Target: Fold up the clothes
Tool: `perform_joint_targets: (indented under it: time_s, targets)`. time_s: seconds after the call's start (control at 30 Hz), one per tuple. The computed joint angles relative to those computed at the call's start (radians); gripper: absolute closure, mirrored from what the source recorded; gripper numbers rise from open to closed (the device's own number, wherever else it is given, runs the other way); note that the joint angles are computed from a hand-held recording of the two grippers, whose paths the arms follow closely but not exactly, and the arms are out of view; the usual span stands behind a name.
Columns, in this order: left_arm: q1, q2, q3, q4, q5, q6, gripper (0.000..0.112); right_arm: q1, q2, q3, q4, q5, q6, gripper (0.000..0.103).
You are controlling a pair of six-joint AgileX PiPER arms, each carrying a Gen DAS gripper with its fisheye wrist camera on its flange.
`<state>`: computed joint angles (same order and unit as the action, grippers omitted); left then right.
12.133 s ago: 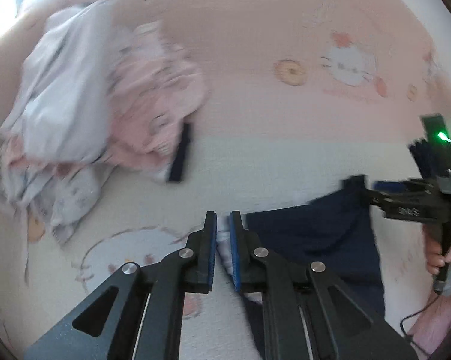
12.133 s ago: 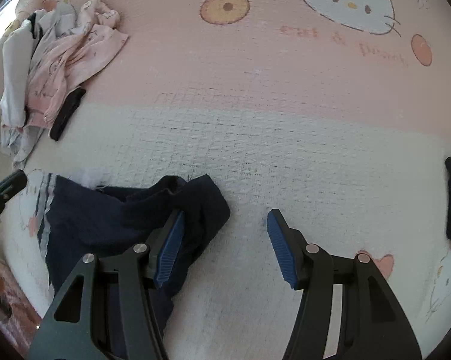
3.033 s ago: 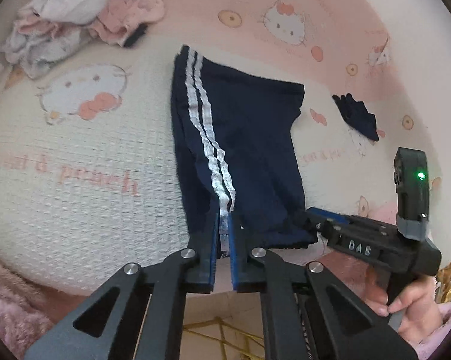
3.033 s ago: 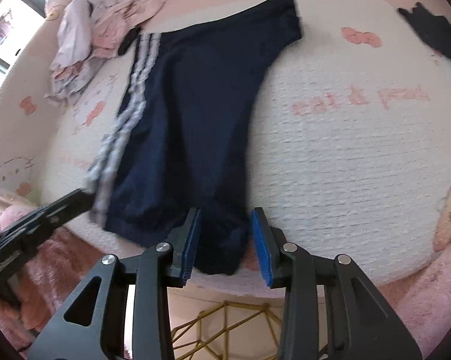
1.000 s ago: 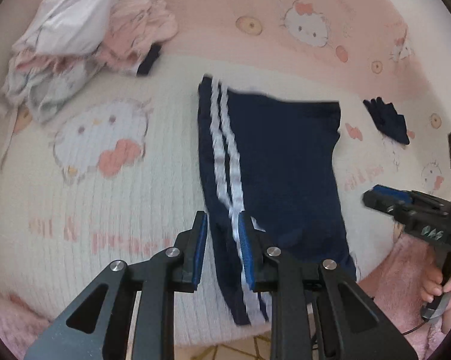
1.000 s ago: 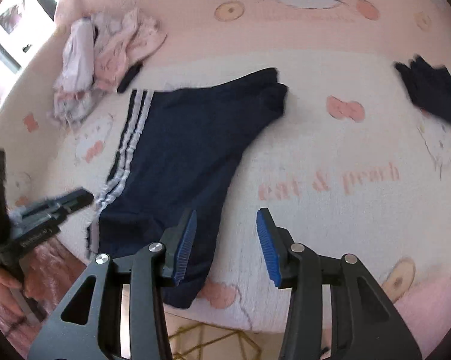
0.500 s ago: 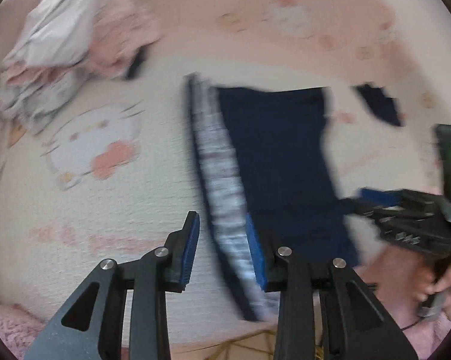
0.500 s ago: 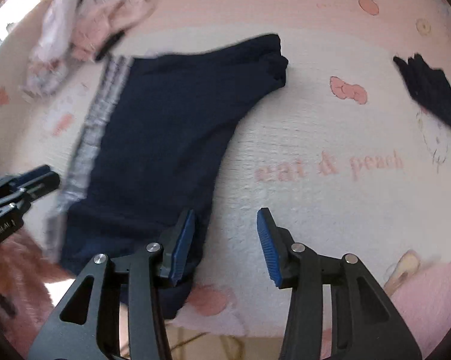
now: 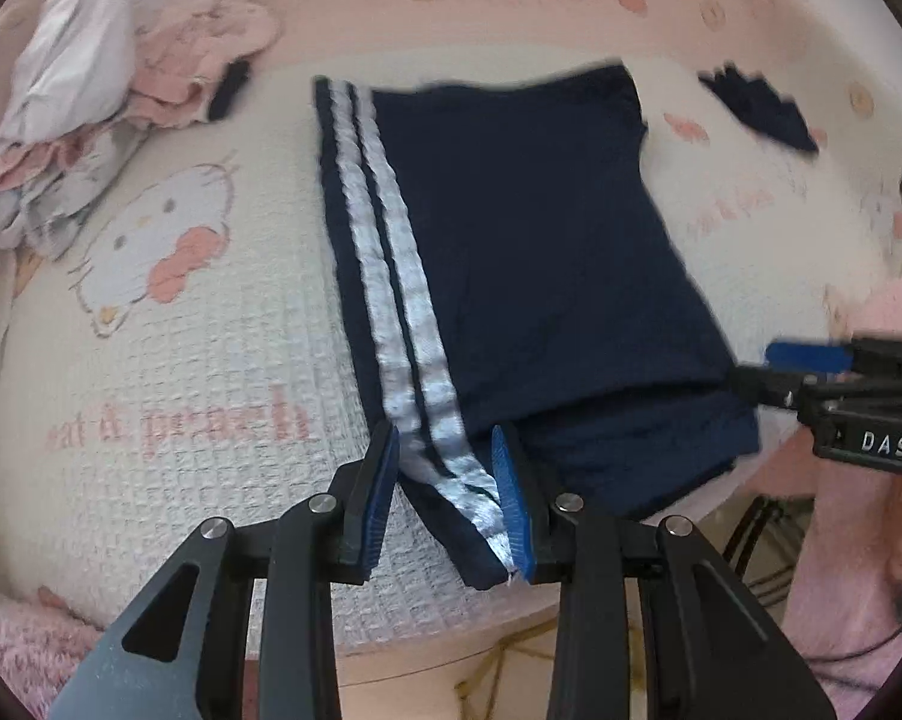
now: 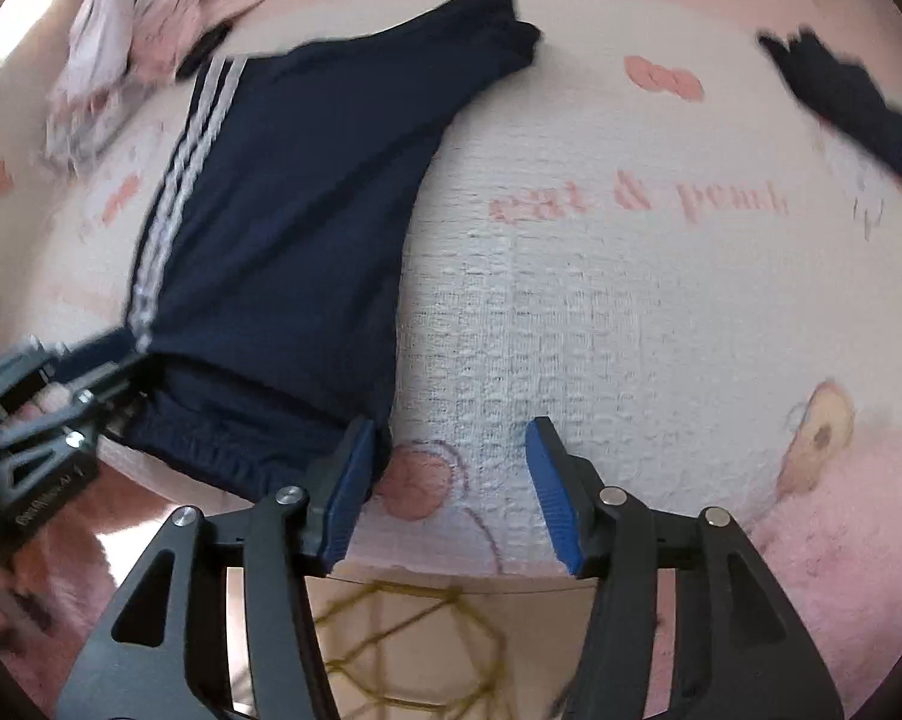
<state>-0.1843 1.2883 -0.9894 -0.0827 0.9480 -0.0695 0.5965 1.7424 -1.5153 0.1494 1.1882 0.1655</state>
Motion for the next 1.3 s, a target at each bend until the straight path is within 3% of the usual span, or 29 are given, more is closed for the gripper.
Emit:
perform_joint_targets:
  time_s: [0.13,0.27,0.37,0.63,0.87,1.1,1.3]
  targets:
    - [0.019,-0.022,0.008,-0.044,0.008,0.017,0.076,0.012,-0.052,0.024,0.037,-0.058,-0.031,0.051]
    - [0.004,-0.012,0.012,0.01,0.029,-0.037,0.076,0.101,-0.013,0.004,-0.066,-0.01,0.037,0.051]
    - [-0.022,0.015,0.013,0.111,0.049,-0.124,0.061,0.091,-0.002,0.007,-0.086,0.023,0.076,0.051]
    - [0.045,-0.051,0.031,-0.077,0.005,0.003,0.061,0.086,-0.076,0.037,-0.037,-0.05,0.066,0.05]
    - [-0.09,-0.008,0.063,0.117,0.026,-0.171,0.056,0.085,-0.027,0.041,-0.053,-0.014,0.066,0.05]
    - [0.071,-0.11,0.102,0.023,0.05,-0.165,0.056,0.006,-0.073,0.073,-0.029,-0.005,0.089,0.05]
    - [0.375,-0.148,0.163,-0.364,0.11,0.131,0.056,-0.113,-0.147,0.168,0.251,-0.019,-0.032,0.05]
